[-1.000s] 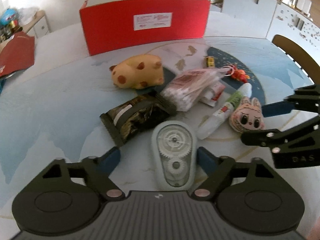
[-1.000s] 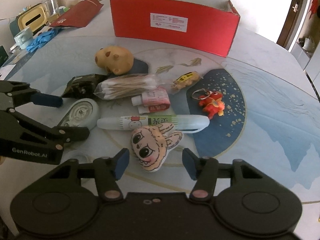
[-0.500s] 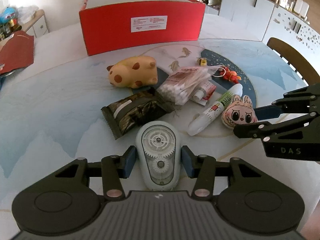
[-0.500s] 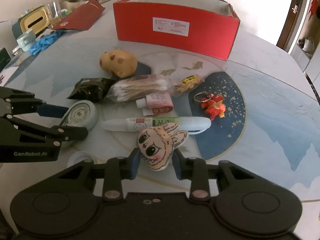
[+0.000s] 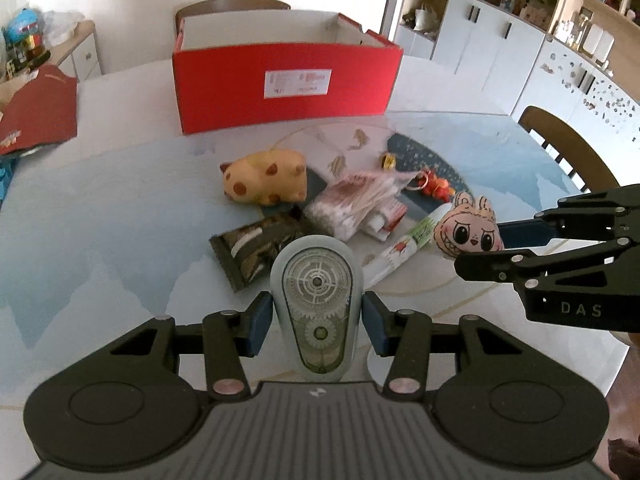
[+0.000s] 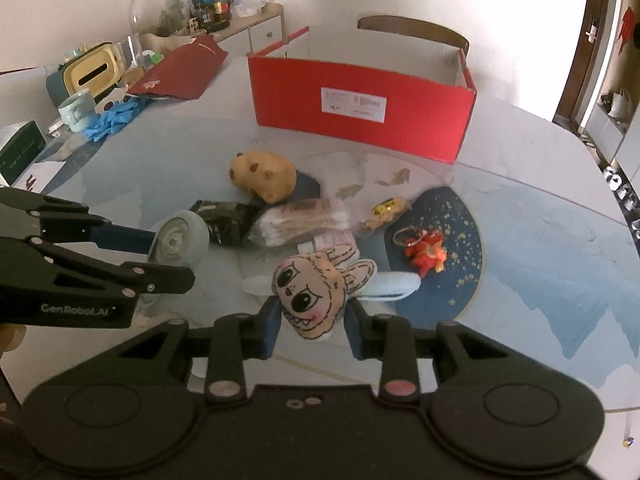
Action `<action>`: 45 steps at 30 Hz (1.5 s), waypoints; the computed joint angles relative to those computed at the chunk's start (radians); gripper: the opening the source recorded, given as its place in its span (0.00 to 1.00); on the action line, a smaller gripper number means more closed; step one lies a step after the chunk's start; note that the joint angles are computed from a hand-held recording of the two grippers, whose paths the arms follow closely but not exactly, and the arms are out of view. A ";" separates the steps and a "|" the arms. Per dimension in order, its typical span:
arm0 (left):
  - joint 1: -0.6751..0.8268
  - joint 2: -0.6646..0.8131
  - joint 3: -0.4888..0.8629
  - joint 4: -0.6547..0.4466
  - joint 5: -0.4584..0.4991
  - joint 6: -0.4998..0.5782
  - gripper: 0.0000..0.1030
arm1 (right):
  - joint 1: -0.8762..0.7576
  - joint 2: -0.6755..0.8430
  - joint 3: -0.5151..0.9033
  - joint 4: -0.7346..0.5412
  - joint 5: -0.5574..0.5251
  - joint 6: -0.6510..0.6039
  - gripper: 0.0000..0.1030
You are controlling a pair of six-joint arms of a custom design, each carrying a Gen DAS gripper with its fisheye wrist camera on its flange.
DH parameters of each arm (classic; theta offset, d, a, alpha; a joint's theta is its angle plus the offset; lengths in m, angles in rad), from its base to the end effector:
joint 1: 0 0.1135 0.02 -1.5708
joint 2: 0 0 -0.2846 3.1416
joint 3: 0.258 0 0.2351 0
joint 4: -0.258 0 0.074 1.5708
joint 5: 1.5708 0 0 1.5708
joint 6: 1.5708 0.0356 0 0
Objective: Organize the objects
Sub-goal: 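Carry the tape dispenser and bunny plush over the red box with both tools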
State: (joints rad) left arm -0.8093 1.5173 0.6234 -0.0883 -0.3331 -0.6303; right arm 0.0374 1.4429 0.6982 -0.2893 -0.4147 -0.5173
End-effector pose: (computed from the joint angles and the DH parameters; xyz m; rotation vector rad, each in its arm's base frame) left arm 0.1835 -0.1756 0.1685 0.0959 2.4823 -0.1821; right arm 0.2453 0.0235 0.1942 -0.8255 2.3701 0.3482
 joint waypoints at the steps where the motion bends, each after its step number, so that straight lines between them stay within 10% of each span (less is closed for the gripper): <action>1: 0.004 -0.004 0.009 -0.009 0.003 0.005 0.46 | 0.002 -0.002 0.011 -0.010 0.003 0.000 0.32; 45: 0.373 0.448 0.984 -0.390 0.077 0.413 0.46 | 0.063 0.622 1.071 -0.272 -0.011 -0.017 0.32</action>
State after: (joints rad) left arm -0.4359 1.9658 1.6070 -0.4786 -0.2556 -0.2168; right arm 0.1002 2.0651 1.7696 -0.5608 -0.4253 -0.5341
